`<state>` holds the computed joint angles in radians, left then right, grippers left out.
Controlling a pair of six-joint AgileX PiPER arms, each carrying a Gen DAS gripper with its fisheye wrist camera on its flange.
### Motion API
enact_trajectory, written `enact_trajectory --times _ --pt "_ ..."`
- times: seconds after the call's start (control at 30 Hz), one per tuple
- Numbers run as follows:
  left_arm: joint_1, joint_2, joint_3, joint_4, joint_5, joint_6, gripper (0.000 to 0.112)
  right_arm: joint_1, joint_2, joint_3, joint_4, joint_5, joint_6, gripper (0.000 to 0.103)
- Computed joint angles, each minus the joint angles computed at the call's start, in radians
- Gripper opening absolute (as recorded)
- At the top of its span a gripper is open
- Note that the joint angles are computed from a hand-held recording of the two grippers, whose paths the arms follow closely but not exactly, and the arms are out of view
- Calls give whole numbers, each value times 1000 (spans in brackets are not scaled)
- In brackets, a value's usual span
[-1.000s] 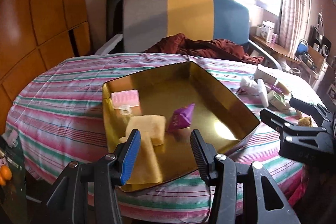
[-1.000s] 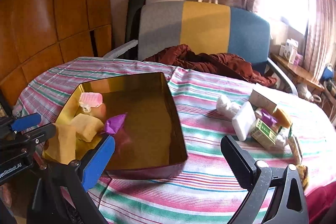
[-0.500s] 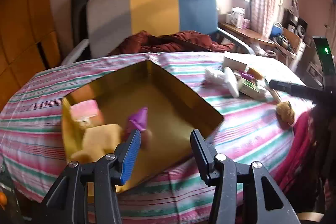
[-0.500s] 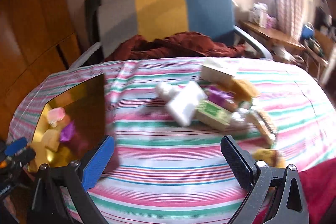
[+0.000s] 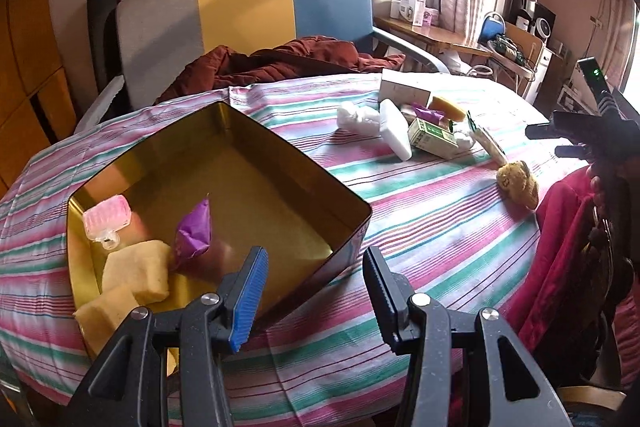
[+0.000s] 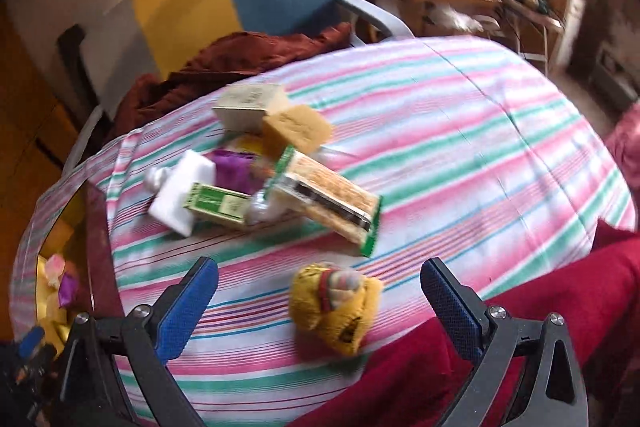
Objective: Organize objects
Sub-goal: 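Move both grippers from the gold tray back toward the pile of items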
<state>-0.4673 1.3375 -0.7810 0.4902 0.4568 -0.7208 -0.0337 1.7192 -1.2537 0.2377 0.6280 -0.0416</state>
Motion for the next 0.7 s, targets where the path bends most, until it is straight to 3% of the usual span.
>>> enact_trajectory --times 0.2,0.43,0.7 --pt "-15 65 -86 -49 -7 62 50 19 26 -10 33 -11 -33 102" --pt "-16 221 -253 -223 -4 243 50 -38 32 18 259 -28 -230 102" --pt "10 415 -518 -397 75 397 50 -68 19 44 414 -25 -385 102"
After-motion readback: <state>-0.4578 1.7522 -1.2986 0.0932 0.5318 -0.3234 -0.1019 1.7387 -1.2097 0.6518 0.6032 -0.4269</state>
